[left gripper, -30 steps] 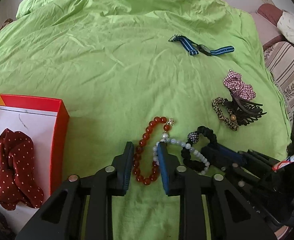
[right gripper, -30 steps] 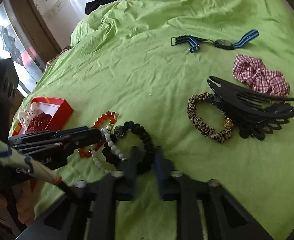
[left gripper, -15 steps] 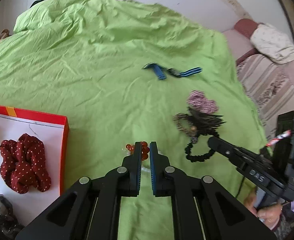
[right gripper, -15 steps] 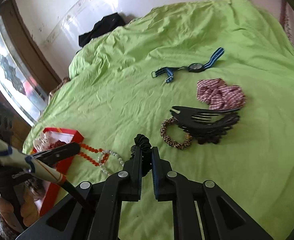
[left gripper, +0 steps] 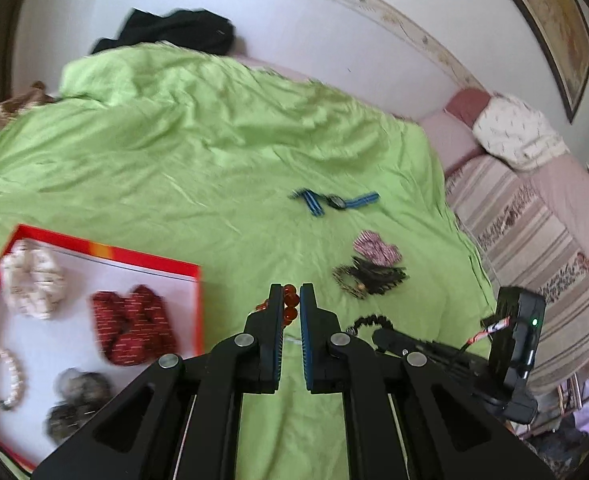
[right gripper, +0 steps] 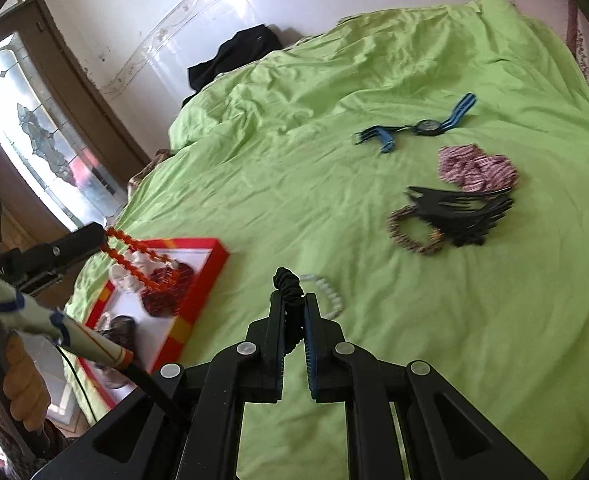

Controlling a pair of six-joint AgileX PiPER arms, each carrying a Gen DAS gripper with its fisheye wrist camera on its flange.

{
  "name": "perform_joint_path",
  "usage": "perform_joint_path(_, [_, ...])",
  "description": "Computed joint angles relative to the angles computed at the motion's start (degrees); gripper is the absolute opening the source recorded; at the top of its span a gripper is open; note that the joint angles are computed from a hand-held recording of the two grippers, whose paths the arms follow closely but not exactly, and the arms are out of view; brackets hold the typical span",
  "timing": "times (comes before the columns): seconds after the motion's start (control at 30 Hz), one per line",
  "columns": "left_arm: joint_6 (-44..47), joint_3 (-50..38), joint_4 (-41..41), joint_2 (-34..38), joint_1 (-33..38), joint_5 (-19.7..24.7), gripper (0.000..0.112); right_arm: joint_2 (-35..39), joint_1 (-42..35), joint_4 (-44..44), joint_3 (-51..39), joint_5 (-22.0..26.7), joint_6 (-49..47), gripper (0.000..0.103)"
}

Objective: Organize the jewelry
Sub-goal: 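Carry the red bead bracelet and black hair tie over the tray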

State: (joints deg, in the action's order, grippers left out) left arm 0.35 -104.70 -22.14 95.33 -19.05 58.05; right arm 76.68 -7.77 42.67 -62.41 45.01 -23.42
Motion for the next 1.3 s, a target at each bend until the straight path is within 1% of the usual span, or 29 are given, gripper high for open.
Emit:
perform_joint_path(0.13, [0.6,4.6,-0.4,-4.9,5.6,0.5,0.007,-0.6,7.0,-5.9,-2.4,-0.7,7.0,0.010])
perform_joint_path(0.3, [2.4,11.9,-2.9,-10.2,15.5,1.9,0.007,-0.4,18.4,-14.5,-6.7,-1.2,16.2,0.010])
perform_joint_path(0.37, [2.3,14.3,-1.6,-11.8,18.8,2.4,0.007,0.2,22.4,-16.9,-8.1,-1.2,18.8,0.010])
perform_joint_path(0.43, [2.7,16.6,-1.2,-12.8,21.9,2.8,0.007,1.1,27.2,-19.5,-9.5,-1.4,21.8,0.010])
perform_joint_path(0.57, [2.4,19.8,1.3,-13.4,27.4,4.0,0.007,4.4,34.8,-20.9,-12.2,-1.6,24.7,0.010])
perform_joint_path(0.67, [0.9,21.1,5.1,-12.3,29.8,4.9,0.007,7.7,40.0,-20.0,-14.5,-1.7,25.2,0.010])
perform_joint_path(0.77, [-1.9,22.3,9.6,-11.3,30.3,3.9,0.007,10.7,44.1,-21.3,-16.3,-2.4,27.1,0.010])
perform_joint_path(0.83, [-2.1,22.9,10.4,-11.0,31.3,3.4,0.007,13.4,45.7,-20.9,-17.9,-2.5,27.4,0.010])
perform_joint_path(0.97, [-1.7,23.7,11.3,-10.5,32.7,1.9,0.007,18.0,46.3,-18.2,-20.0,-2.2,27.2,0.010])
perform_joint_path(1.03, [-0.2,23.7,9.6,-10.0,33.2,1.9,0.007,19.8,47.1,-19.3,-20.8,-2.2,28.4,0.010])
perform_joint_path(1.17, [2.8,23.0,6.3,-9.2,33.0,3.5,0.007,21.4,48.8,-23.8,-21.4,-2.2,31.5,0.010])
perform_joint_path(1.27, [3.8,23.0,4.8,-9.3,32.5,4.0,0.007,21.6,49.4,-27.1,-21.2,-2.3,34.0,0.011])
perform_joint_path(1.3, [4.2,23.0,3.9,-9.4,32.7,4.0,0.008,21.2,49.1,-27.4,-20.8,-2.3,34.3,0.014])
